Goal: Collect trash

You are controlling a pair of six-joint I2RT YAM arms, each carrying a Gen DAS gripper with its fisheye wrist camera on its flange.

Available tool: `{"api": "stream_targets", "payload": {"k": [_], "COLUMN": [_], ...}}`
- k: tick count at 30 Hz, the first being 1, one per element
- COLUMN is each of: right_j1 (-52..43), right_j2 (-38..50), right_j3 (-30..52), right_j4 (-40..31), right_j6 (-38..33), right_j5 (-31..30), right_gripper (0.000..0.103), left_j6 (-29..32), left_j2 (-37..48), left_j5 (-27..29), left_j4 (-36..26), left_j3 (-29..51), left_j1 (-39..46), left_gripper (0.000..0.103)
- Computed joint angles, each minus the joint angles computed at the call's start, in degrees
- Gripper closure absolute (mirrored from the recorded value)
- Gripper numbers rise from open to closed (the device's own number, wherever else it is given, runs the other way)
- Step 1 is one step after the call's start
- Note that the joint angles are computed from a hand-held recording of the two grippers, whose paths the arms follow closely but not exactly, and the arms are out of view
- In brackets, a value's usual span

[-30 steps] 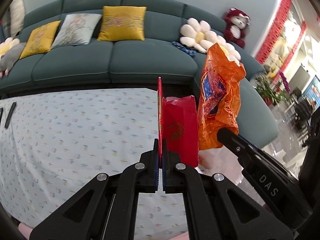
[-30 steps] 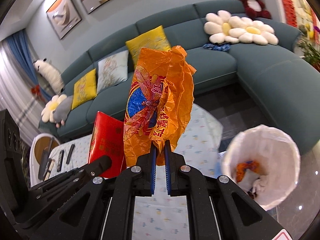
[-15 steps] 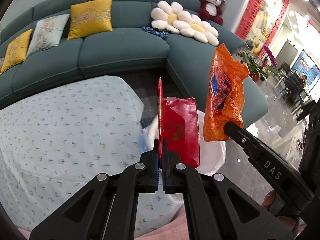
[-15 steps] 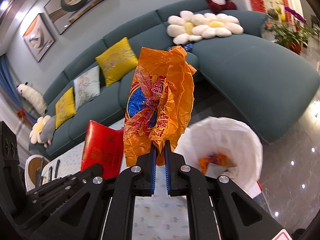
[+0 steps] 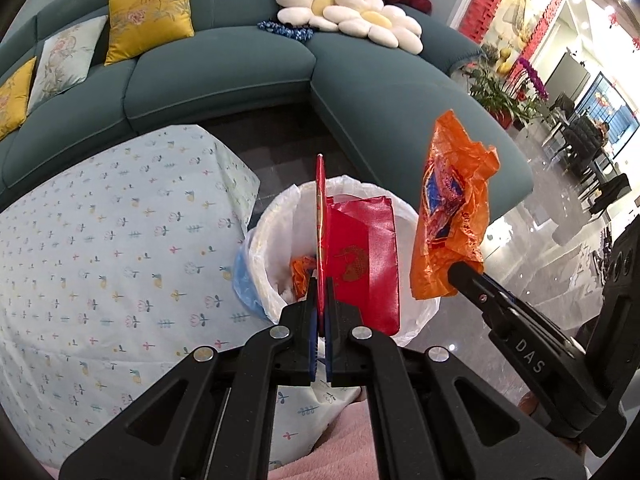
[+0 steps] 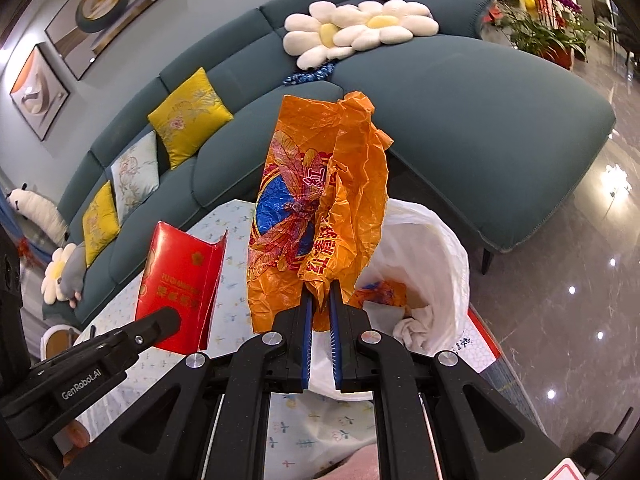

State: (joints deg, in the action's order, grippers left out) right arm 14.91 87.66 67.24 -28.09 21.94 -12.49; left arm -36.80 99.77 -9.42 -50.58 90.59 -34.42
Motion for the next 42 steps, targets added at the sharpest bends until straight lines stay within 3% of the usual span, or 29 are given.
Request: {"api": "stream_targets", "payload": {"k": [6,8,10,12,15,25,29,39,42], "right_j1": [-0.5,-0.5,-0.6,-0.7,-0.8,0.2,1.6,7.7,10.0], "right_j2": [2.0,3.2,4.6,5.5,6.5,5.4,3.7,-1.4,-2.7], "right_j3": [0.5,0.9,1.5,1.8,2.1,2.1,1.8,0.8,0.4], "right_j4": [-0.2,-0.4,-0.5,-0.5,-0.2,-1.4,-2.2,-5.8,-6.5], "right_j6": [-1.4,-1.6,-1.7,-1.6,-1.5,-2.1,-1.3,-2.5,-3.7], "right_j5": [0.6,0.9,1.2,1.2,1.5,2.4,2.9,9.3,12.2], "right_gripper": [0.094,0.091,0.088,0.081,0.07,0.059,0.05,0.035,0.029], "left_j6": [-0.5,-1.0,-1.5,-1.8,-1.6,-1.9,-2.3,-3.4,-4.3], "left_j2": [3.5,4.2,4.8,4.8,5.0,1.2,-1.4,-8.5,-10.8], "left_j5": [0.1,0.1,-0.8,-2.4,-2.5,-6.1,-7.1,-12.7,-13.8], "left_j4": [-0.9,-1.1,-1.6,-1.3,-1.5,-0.9,-0.9,-2.8,-3.3], "left_j3": [2.3,2.7,3.1,2.6,2.3,-2.1,-3.9,-8.7,-10.3], "left_j1": [-0.1,0.0,0.0,-0.1,0.3,0.0,-0.3,-1.7,-1.9], "left_gripper": [0.099,0.091,0.062,0.056,0.054,0.048,0.046,0.038,0.031]}}
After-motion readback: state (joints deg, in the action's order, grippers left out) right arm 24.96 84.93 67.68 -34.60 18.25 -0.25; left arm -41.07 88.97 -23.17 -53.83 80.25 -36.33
